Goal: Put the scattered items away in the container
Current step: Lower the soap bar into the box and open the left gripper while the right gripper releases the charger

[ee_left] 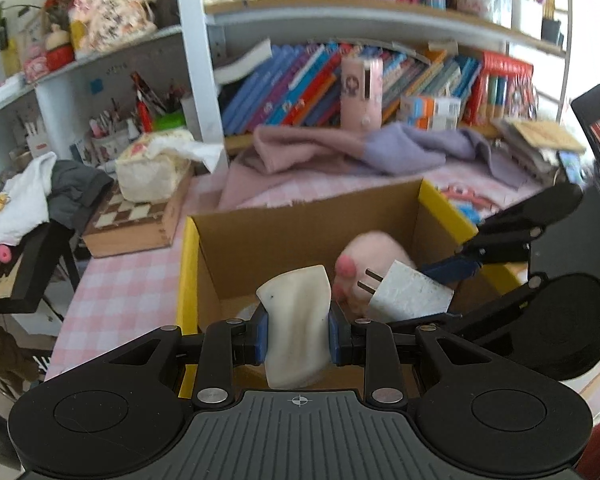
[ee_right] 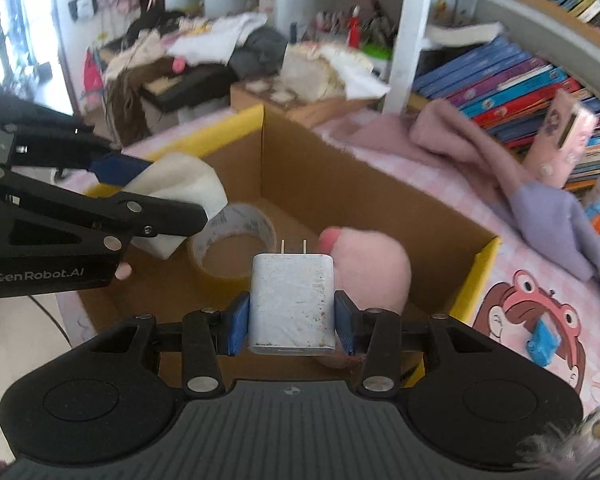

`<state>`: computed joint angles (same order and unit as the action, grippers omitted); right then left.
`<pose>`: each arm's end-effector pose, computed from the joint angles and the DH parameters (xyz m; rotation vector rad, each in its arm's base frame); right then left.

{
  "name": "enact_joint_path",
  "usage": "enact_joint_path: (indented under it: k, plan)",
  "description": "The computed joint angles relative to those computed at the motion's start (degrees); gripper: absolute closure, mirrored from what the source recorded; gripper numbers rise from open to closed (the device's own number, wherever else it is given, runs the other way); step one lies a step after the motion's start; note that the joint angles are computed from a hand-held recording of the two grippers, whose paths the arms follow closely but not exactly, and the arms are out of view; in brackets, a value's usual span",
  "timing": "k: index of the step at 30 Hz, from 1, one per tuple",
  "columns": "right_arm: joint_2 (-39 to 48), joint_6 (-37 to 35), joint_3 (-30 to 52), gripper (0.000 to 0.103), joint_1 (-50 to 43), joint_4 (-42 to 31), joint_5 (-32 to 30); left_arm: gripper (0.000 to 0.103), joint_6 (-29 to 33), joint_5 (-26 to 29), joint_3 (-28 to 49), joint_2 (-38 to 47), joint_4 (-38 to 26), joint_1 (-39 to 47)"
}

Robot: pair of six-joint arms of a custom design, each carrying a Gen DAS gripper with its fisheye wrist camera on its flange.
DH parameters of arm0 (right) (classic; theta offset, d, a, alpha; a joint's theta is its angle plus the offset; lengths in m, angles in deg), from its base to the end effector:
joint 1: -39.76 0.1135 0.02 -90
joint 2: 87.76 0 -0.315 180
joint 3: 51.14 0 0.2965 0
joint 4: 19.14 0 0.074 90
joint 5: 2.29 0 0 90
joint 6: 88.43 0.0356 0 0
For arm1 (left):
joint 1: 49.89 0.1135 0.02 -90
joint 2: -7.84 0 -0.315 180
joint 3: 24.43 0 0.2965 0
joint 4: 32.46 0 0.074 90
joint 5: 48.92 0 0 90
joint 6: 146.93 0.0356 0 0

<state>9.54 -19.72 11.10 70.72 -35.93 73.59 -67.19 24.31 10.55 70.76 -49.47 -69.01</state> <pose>0.3126 0.1977 0.1703 -1.1841 2.1739 0.3773 0.2065 -0.0607 0.1787 0.0377 2.3150 0.0865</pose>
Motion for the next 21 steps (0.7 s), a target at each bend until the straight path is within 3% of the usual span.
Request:
enact_joint_path:
  k: [10, 21]
  plan:
    - [6.15, -4.36, 6.47, 0.061, 0.06, -7.55, -0.45, 0.076, 3.83, 5.29, 2.73, 9.64, 0.98, 4.02]
    - [8.34, -3.34, 10.04, 0.061, 0.81, -13.03, 0.72, 0.074, 6.90, 8.21, 2.52, 12.65, 1.90, 5.56]
